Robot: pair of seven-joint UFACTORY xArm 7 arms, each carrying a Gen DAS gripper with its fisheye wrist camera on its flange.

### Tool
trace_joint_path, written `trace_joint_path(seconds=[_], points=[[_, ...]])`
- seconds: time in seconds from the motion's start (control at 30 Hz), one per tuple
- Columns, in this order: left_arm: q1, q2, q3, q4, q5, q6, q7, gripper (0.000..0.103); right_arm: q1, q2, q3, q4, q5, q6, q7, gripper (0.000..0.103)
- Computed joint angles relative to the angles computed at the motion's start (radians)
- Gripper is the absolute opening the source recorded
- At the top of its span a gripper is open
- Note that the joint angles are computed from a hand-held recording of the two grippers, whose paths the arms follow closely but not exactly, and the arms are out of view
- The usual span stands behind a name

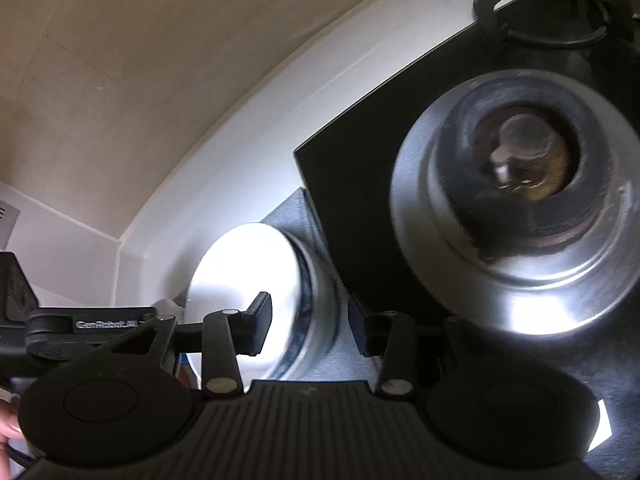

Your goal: Organize plates and bowls

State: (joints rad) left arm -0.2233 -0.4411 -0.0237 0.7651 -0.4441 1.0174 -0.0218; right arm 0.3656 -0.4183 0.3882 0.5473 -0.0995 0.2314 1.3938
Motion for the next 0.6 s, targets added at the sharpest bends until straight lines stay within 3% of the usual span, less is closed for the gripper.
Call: trace_joint_path(seconds=[0.07,0.1,0.17,0.43,0.6], points=[[0.003,-0.015,-0.015,-0.013,0.026,-0.018,-0.009,0.032,0.004,0.024,-0.004,0.004,0.005,-0.035,-0.002,0.045],[0.005,-0.022,-0.025,-0.018,0.048,-0.022,-0.018,0.023,-0.013,0.027,0.015,0.015,-0.008,-0.016,0.011,0.039],[0.005,-0.035,-0.035,-0.025,0.079,-0.020,-0.036,0.021,-0.043,0.030,0.051,0.045,-0.048,0.048,0.040,0.023],[-0.030,-0.109,-0.064,-0.047,0.161,0.057,-0.064,0.022,0.070,-0.031,-0.020,0.044,0.018,0.178,-0.002,0.021],[-0.056,-0.178,-0.063,-0.103,0.163,0.052,-0.050,0.025,0.114,-0.095,-0.043,-0.023,0.081,0.146,-0.024,0.024]])
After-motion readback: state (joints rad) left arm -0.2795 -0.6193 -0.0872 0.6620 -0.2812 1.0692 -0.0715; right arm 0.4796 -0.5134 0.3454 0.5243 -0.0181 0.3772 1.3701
